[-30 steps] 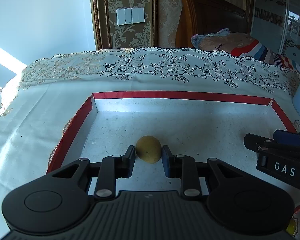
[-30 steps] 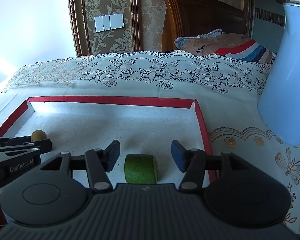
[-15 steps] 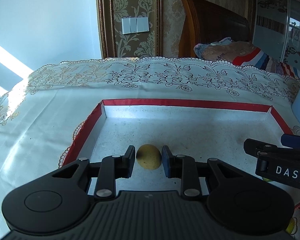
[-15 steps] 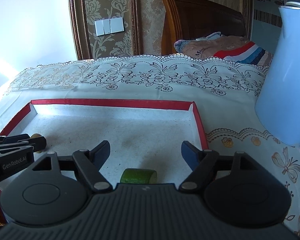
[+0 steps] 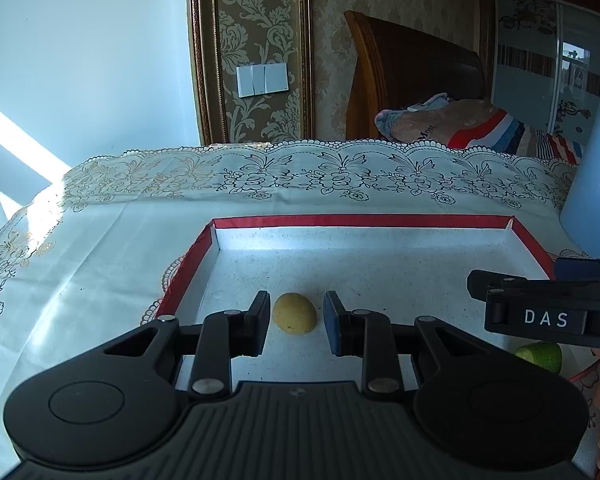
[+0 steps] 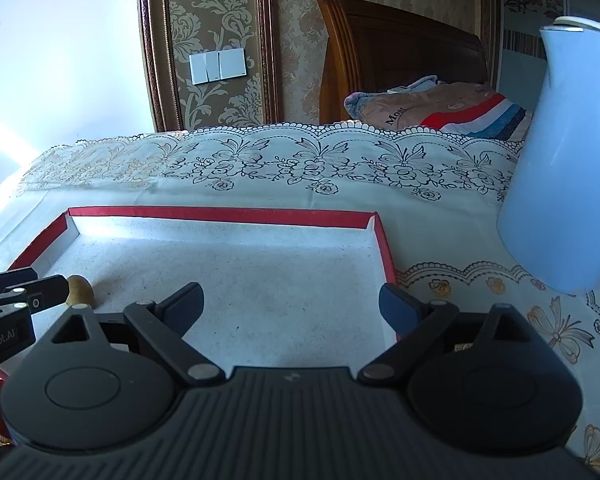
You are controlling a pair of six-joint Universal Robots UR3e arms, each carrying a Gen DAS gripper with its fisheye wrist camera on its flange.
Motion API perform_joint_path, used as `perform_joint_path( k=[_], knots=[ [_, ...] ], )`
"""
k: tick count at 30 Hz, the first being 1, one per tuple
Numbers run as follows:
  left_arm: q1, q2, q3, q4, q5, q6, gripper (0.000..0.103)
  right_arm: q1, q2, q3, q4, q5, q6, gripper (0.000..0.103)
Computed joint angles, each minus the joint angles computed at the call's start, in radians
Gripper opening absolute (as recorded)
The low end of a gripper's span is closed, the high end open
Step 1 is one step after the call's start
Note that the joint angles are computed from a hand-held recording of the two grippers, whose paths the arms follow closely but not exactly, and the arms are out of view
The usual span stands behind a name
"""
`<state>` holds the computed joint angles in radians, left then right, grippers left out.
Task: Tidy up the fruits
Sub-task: 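Open the left tool to drop the yellow fruit while the right tool releases the green cube in the tray, then move the left tool to the dark round fruit and grasp it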
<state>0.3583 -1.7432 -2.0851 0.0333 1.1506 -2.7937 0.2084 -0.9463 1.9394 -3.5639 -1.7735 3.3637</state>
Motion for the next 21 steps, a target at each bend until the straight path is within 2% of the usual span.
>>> perform_joint_path(
  k=[5, 12, 20, 21],
  knots=[
    [0.060, 0.067, -0.082, 0.015, -0.069, 0.024, 0.028, 0.003, -0.009, 0.017, -0.013, 0.000, 0.004, 0.097],
    [0.172, 0.179, -0.201, -0.047, -0.176, 0.082, 0.028, 0.005, -0.034, 0.075, -0.048, 0.011, 0.003, 0.098],
    [0.328, 0.359, -0.369, -0.138, -0.315, 0.200, 0.028, 0.006, -0.091, 0.211, -0.154, 0.022, 0.018, 0.098],
    [0.351, 0.391, -0.396, -0.155, -0.330, 0.223, 0.032, 0.007, -0.098, 0.234, -0.175, 0.022, 0.020, 0.098]
  ],
)
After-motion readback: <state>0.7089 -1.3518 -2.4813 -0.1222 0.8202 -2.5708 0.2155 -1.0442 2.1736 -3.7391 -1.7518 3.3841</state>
